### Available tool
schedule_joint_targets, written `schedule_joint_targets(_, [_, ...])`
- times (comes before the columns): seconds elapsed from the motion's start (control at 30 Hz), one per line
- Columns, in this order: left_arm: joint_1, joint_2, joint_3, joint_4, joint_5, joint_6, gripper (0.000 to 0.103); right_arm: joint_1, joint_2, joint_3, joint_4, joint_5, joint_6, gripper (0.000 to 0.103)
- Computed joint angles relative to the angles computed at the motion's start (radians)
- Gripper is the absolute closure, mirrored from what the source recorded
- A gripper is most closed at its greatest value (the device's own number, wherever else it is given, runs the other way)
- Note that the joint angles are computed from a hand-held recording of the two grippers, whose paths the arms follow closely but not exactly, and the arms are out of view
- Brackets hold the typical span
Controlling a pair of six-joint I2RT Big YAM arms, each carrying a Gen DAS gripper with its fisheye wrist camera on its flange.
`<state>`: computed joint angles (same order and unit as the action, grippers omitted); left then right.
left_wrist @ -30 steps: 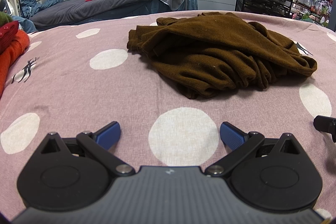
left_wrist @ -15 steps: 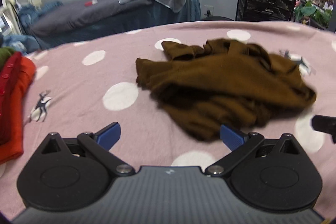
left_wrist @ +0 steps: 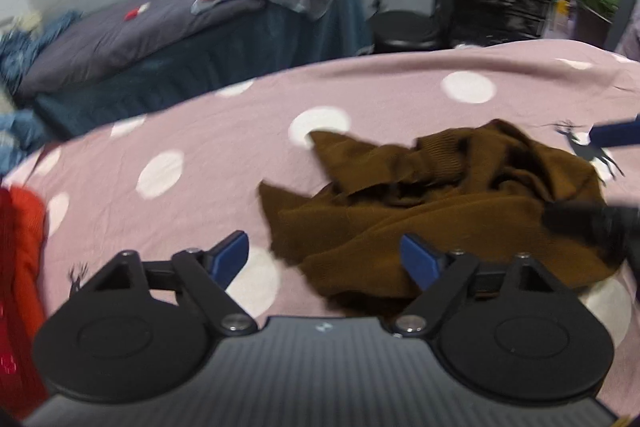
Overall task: Fold small clothes
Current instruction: 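Reach both tools into the brown sweater and grasp its edges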
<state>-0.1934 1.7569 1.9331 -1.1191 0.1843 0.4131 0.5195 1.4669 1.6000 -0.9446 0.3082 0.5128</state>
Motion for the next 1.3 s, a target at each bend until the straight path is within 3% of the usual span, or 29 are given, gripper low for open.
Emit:
schedule_joint_targets(0.1, [0.031, 0.003, 0.005, -0.031, -0.008, -0.023, 0.018, -0.006, 0.064, 0.058, -0.009, -0.095, -0.061, 0.000])
schedule_joint_targets(0.2, [0.064, -0.007, -0.012, -0.055, -0.032, 0.005, 0.016, -0.005, 0.133, 0.129, -0.012, -0.143, -0.109, 0.000])
schedule_joint_targets(0.33, [0.098, -0.025, -0.032, -0.093, -0.038, 0.024, 0.013, 0.002, 0.239, 0.237, -0.107, -0.167, -0.170, 0.000])
schedule_joint_targets(0.37, [0.104, -0.030, -0.036, -0.101, -0.035, 0.019, 0.012, 0.004, 0.251, 0.253, -0.139, -0.164, -0.186, 0.027])
schedule_joint_targets(0.4, [0.110, -0.033, -0.038, -0.110, -0.027, 0.010, 0.012, 0.011, 0.261, 0.266, -0.171, -0.137, -0.204, 0.043])
schedule_joint_targets(0.43, [0.115, -0.037, -0.041, -0.118, -0.017, 0.000, 0.012, 0.018, 0.259, 0.269, -0.193, -0.117, -0.220, 0.047])
schedule_joint_targets(0.47, [0.119, -0.038, -0.040, -0.129, -0.007, -0.010, 0.012, 0.018, 0.249, 0.268, -0.204, -0.130, -0.219, 0.074])
schedule_joint_targets(0.5, [0.122, -0.041, -0.041, -0.138, 0.003, -0.016, 0.012, 0.015, 0.227, 0.263, -0.212, -0.168, -0.199, 0.087])
schedule_joint_targets(0.57, [0.126, -0.051, -0.048, -0.146, 0.028, -0.021, 0.012, 0.004, 0.156, 0.222, -0.199, -0.306, -0.141, 0.088])
schedule_joint_targets(0.63, [0.125, -0.061, -0.058, -0.143, 0.052, -0.017, 0.012, 0.014, 0.081, 0.175, -0.217, -0.384, -0.115, 0.089])
schedule_joint_targets(0.77, [0.114, -0.065, -0.055, -0.147, 0.098, 0.010, 0.012, 0.059, -0.044, 0.082, -0.361, -0.510, -0.085, 0.089])
schedule_joint_targets(0.87, [0.096, -0.051, -0.037, -0.138, 0.112, 0.027, 0.012, 0.105, -0.115, -0.003, -0.472, -0.510, -0.056, 0.087])
schedule_joint_targets(0.9, [0.088, -0.040, -0.024, -0.132, 0.113, 0.034, 0.012, 0.107, -0.139, -0.033, -0.487, -0.499, -0.032, 0.082])
schedule_joint_targets(0.97, [0.072, -0.020, -0.001, -0.105, 0.107, 0.035, 0.012, 0.092, -0.180, -0.084, -0.465, -0.485, 0.048, 0.067])
schedule_joint_targets(1.0, [0.064, -0.003, 0.021, -0.100, 0.105, 0.030, 0.012, 0.080, -0.196, -0.097, -0.442, -0.464, 0.092, 0.053])
schedule_joint_targets(1.1, [0.043, 0.068, 0.124, -0.125, 0.093, -0.003, 0.012, 0.043, -0.221, -0.100, -0.340, -0.360, 0.184, 0.028])
schedule_joint_targets(1.17, [0.036, 0.097, 0.169, -0.135, 0.094, -0.029, 0.012, 0.011, -0.210, -0.086, -0.254, -0.294, 0.168, 0.019])
schedule_joint_targets(1.3, [0.033, 0.121, 0.197, -0.157, 0.091, -0.068, 0.012, -0.061, -0.094, 0.013, -0.136, -0.239, 0.000, 0.019])
